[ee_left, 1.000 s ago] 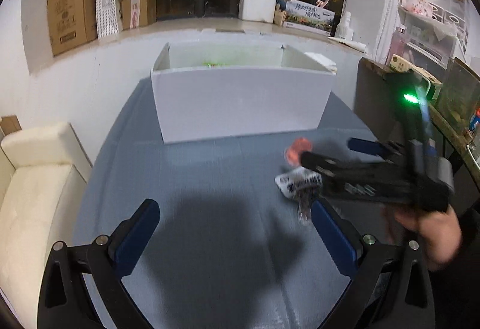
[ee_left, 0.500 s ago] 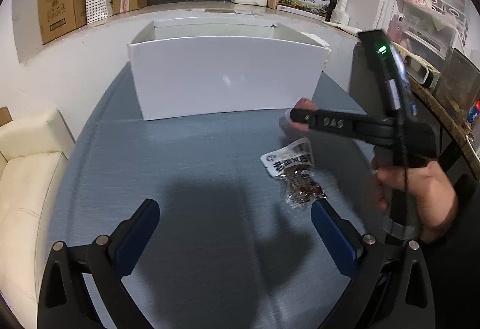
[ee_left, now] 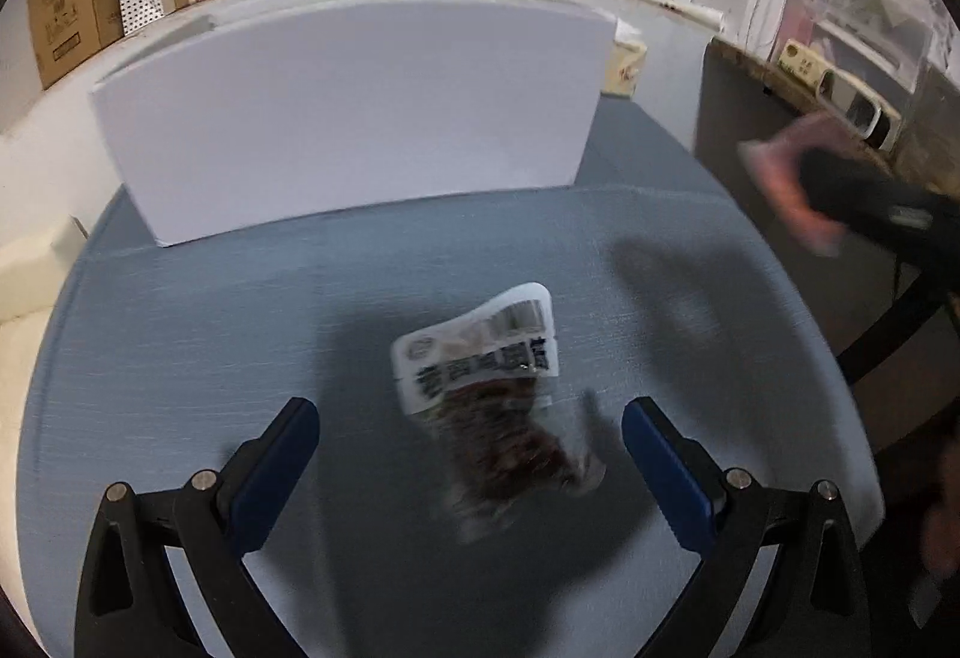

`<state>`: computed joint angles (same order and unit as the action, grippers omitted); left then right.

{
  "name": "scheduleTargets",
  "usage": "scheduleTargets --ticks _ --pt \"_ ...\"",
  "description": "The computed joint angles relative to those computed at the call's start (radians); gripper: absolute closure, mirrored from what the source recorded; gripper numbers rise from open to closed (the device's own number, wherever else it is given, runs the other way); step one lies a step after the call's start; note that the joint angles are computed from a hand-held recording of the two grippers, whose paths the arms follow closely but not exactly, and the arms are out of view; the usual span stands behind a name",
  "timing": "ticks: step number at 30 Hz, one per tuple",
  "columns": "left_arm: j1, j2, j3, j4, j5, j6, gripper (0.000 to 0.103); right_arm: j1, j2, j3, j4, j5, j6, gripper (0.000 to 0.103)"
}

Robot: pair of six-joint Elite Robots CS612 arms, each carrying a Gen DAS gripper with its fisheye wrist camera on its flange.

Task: Organize snacks
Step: 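Grasp the white-labelled meat snack packet with the left tool while the right tool holds the cup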

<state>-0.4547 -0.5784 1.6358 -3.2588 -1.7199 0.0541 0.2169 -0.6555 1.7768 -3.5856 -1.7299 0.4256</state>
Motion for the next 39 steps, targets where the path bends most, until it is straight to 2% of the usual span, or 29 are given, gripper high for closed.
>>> scheduleTargets --ticks 3,5,9,10,11,12,15,23,24,25,26,29,32,34,36,37,38,39 --pt "-0.016 0.014 -0.015 0.019 0.039 0.001 0.0 0.004 -0.014 0.042 -0.039 -0.031 0.004 0.063" --pt "-0.03 0.024 -0.02 0.002 0.089 -0.004 0.0 0.002 -0.02 0.066 -0.06 -0.023 0.016 0.063" --pt "-0.035 0.028 -0.018 -0.019 0.09 0.0 0.003 0.001 -0.02 0.088 -0.084 -0.02 0.027 0.063" --pt "-0.034 0.028 -0.013 -0.034 0.087 0.005 0.009 0.001 -0.019 0.09 -0.087 -0.019 0.031 0.063" --pt "-0.034 0.026 -0.008 -0.042 0.084 0.007 0.027 0.0 -0.017 0.091 -0.089 -0.012 0.036 0.063" --pt "-0.033 0.02 -0.002 -0.049 0.081 0.013 0.039 0.0 -0.014 0.093 -0.092 -0.006 0.04 0.063" --pt "-0.016 0.007 0.001 -0.02 0.036 0.026 0.044 -0.001 -0.008 0.093 -0.097 0.011 0.049 0.063" --pt "0.016 -0.017 0.025 -0.081 -0.029 0.049 0.047 0.008 -0.002 0.054 -0.074 0.014 0.021 0.063" --pt "0.02 -0.019 0.026 -0.09 -0.035 0.051 0.05 0.01 -0.002 0.049 -0.071 0.013 0.017 0.063" --pt "0.027 -0.028 0.029 -0.098 -0.047 0.058 0.064 0.012 -0.002 0.041 -0.066 0.013 0.01 0.063" --pt "0.031 -0.03 0.029 -0.1 -0.053 0.059 0.067 0.014 0.0 0.031 -0.063 0.015 -0.002 0.063" --pt "0.049 -0.038 0.02 -0.103 -0.083 0.077 0.066 0.02 0.005 0.001 -0.042 0.016 -0.021 0.063" --pt "0.07 -0.031 -0.012 -0.012 -0.148 0.05 0.067 0.026 0.013 -0.026 -0.022 0.021 -0.025 0.063" --pt "0.071 -0.028 -0.012 0.009 -0.147 0.053 0.065 0.029 0.017 -0.032 -0.02 0.021 -0.031 0.063" --pt "0.061 -0.024 -0.008 0.012 -0.117 0.054 0.043 0.029 0.019 -0.034 -0.012 0.019 -0.025 0.063" --pt "0.056 -0.02 -0.01 0.017 -0.117 0.046 0.023 0.028 0.018 -0.032 -0.008 0.015 -0.017 0.063" --pt "0.05 -0.016 -0.015 0.016 -0.109 0.035 0.01 0.029 0.017 -0.028 -0.011 0.007 -0.015 0.063" --pt "0.043 -0.013 -0.012 -0.002 -0.094 0.025 0.007 0.029 0.015 -0.025 -0.013 0.001 -0.015 0.063"
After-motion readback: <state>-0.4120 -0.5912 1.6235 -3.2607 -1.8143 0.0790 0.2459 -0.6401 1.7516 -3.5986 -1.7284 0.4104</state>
